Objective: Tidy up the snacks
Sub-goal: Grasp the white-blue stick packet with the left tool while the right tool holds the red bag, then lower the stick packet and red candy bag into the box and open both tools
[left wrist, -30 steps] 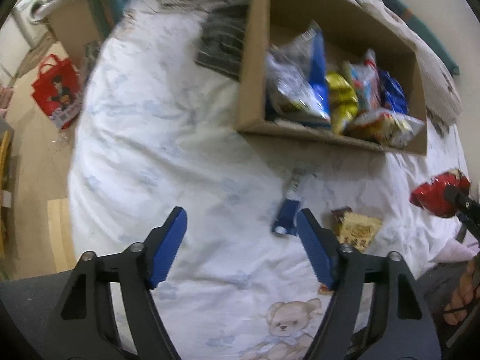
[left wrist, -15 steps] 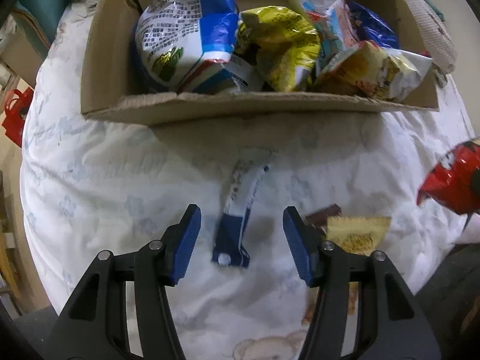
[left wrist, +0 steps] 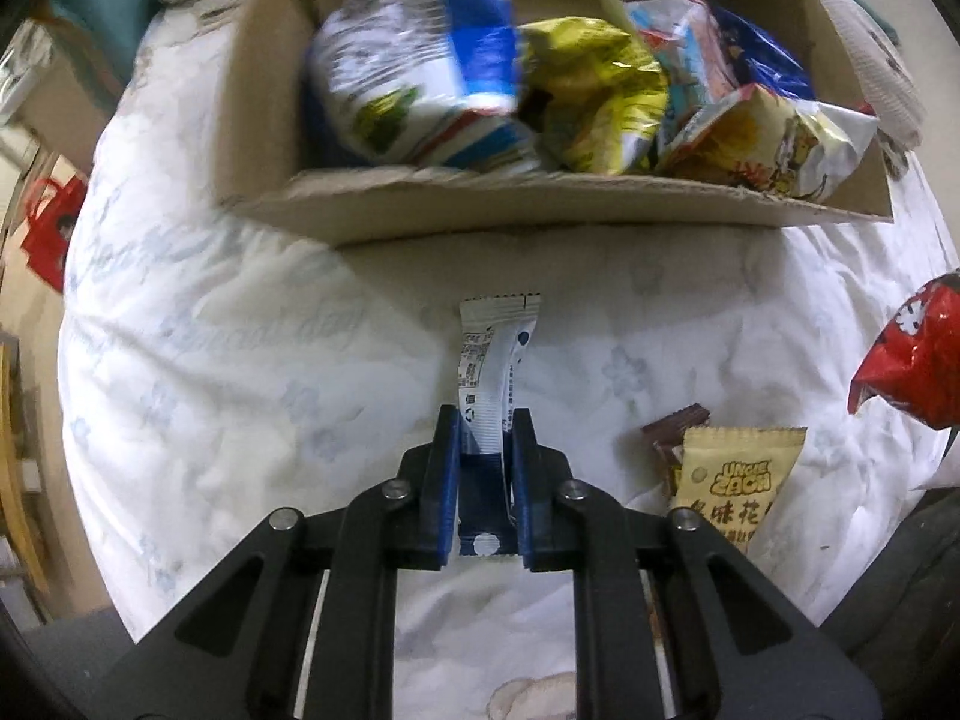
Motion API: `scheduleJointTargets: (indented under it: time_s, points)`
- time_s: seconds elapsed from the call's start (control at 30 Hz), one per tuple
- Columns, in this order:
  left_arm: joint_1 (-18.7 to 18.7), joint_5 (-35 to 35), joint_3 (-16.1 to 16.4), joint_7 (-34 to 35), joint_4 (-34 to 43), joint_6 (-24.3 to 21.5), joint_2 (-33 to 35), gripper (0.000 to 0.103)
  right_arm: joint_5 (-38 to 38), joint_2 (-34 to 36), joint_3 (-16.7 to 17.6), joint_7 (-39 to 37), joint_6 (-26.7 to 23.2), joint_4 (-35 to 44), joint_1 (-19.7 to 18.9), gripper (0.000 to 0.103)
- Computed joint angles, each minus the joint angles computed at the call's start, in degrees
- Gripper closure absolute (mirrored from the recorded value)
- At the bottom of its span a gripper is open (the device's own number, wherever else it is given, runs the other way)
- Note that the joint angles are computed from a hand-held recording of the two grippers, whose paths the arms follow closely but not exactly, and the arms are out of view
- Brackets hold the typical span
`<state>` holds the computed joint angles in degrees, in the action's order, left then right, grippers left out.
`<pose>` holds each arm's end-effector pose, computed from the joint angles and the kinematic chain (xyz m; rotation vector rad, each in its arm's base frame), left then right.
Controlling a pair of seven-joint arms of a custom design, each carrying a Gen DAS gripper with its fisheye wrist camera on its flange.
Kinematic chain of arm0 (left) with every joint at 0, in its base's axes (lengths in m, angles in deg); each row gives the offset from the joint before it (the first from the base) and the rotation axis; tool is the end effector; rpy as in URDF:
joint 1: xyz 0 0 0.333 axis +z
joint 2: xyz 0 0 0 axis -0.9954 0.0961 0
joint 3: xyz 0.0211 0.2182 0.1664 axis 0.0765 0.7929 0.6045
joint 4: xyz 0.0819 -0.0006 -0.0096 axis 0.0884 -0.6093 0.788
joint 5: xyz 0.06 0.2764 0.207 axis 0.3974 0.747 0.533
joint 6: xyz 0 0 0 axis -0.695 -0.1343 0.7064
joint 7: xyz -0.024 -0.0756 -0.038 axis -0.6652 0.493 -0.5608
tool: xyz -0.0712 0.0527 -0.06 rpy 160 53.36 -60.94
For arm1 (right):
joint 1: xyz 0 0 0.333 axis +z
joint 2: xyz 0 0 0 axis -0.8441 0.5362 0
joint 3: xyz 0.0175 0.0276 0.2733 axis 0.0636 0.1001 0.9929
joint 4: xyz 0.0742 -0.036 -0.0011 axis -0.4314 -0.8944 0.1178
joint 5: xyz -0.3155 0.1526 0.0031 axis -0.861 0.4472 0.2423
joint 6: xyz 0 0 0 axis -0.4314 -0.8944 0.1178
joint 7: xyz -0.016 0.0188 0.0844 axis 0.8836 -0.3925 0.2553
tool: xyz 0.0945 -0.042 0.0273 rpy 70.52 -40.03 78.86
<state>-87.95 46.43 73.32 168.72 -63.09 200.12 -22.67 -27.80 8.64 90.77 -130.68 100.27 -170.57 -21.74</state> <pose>0.6477 -0.1241 0.3884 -1.2840 2.8136 -0.3984 0.4667 0.4108 0.4745 -1.0888 2.4134 -0.2758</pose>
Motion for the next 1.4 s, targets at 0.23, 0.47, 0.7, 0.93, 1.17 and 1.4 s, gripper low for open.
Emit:
scheduleJointTargets:
  time_s: [0.23,0.47,0.7,0.93,1.17,1.4]
  points:
    - [1.82,-0.71,0.96,-1.43,-2.08,0.66,-2.29,0.090,-0.62,1.04,-0.11,-1.30,-0.64,1.98,0.53,0.034]
    - [4.12,-3.16,1.15,-2.35,-5.73,0.71,-7.50,0.090,-3.91,0.45,-0.69,0.08,0.62,1.89,1.53,0.034]
    - [5.20,-7.17,0.64,-1.01,-6.21,3.56,-10.65,0.090,-10.50,-1.30,-1.16,4.18,3.33,0.63,2.13,0.034]
    - [5.17,-8.08,0.46,-3.72,4.88,0.26,-6.00,0.090,-15.90,-3.06,-1.20,7.17,4.86,-0.29,1.52,0.034]
    - [3.75,-6.53,-0.14,-5.73,14.01,0.18,-1.17,0.090,-17.83,-5.21,-1.24,10.18,6.71,-2.83,-0.52,0.034]
    - [2.05,-4.98,-1.12,-7.81,22.14,-1.70,3.61,0.090,-21.72,-3.26,-1.94,7.74,3.38,1.07,-1.94,0.034]
